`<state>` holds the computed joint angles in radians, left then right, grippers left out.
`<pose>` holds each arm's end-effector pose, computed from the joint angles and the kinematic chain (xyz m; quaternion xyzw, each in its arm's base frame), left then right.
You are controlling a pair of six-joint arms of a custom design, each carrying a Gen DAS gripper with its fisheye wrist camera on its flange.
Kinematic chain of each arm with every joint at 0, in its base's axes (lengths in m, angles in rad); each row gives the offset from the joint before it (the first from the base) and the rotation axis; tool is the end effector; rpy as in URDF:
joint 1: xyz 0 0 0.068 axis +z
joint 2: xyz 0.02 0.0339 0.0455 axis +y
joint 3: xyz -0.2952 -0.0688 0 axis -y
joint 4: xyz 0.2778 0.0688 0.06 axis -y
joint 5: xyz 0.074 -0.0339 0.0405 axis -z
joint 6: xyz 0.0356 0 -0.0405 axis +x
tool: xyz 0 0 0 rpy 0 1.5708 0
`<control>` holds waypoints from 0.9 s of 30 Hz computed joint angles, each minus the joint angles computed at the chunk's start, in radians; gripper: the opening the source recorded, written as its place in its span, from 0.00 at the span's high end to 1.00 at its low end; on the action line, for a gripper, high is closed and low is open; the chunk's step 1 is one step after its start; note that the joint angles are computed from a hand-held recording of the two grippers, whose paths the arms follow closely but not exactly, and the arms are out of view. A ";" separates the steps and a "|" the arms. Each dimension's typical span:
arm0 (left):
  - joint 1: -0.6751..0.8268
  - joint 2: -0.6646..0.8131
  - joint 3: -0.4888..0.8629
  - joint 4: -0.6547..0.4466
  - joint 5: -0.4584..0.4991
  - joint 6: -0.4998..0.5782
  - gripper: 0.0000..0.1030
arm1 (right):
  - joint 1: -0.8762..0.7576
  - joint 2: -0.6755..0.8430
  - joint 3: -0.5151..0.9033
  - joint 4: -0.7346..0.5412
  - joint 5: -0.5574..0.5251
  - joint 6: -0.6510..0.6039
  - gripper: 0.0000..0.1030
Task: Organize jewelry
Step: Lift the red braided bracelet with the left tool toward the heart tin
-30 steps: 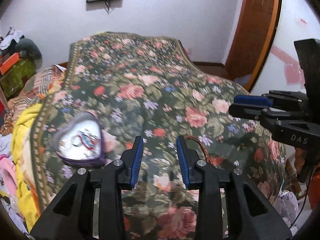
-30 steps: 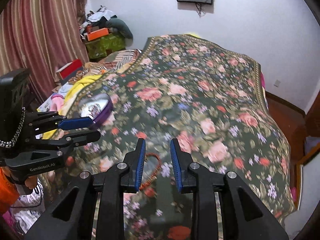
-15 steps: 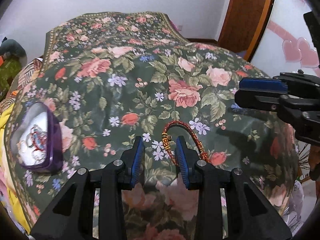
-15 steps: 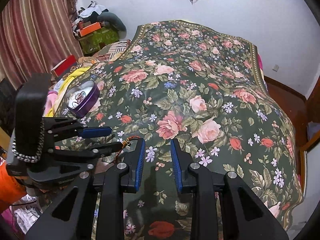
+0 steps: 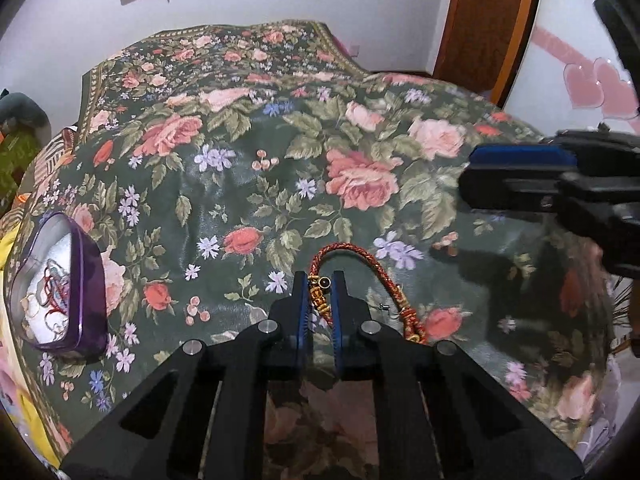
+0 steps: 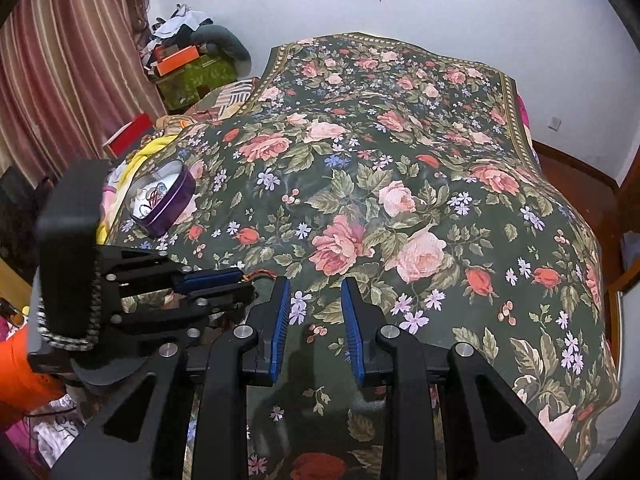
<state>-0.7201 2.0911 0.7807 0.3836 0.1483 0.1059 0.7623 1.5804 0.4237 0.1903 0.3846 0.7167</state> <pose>0.2685 -0.2426 0.0293 0.4012 0.8571 -0.1624 0.2796 0.1903 0.1632 0.0905 0.0355 0.9381 0.0621 0.3388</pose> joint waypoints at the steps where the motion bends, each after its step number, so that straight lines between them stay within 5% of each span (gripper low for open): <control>1: 0.004 -0.020 -0.016 0.009 0.006 -0.003 0.91 | 0.001 -0.001 0.001 -0.002 0.001 0.001 0.77; 12: 0.132 -0.297 -0.174 0.039 0.105 -0.038 0.91 | 0.052 0.023 0.046 -0.043 0.014 0.023 0.77; 27: 0.320 -0.263 -0.227 0.003 0.197 0.011 0.91 | 0.087 0.185 0.182 -0.011 -0.065 -0.015 0.77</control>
<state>-0.4003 1.8283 0.5537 0.3862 0.3454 0.1165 0.8494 1.7650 0.6053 0.1788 0.3200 0.7017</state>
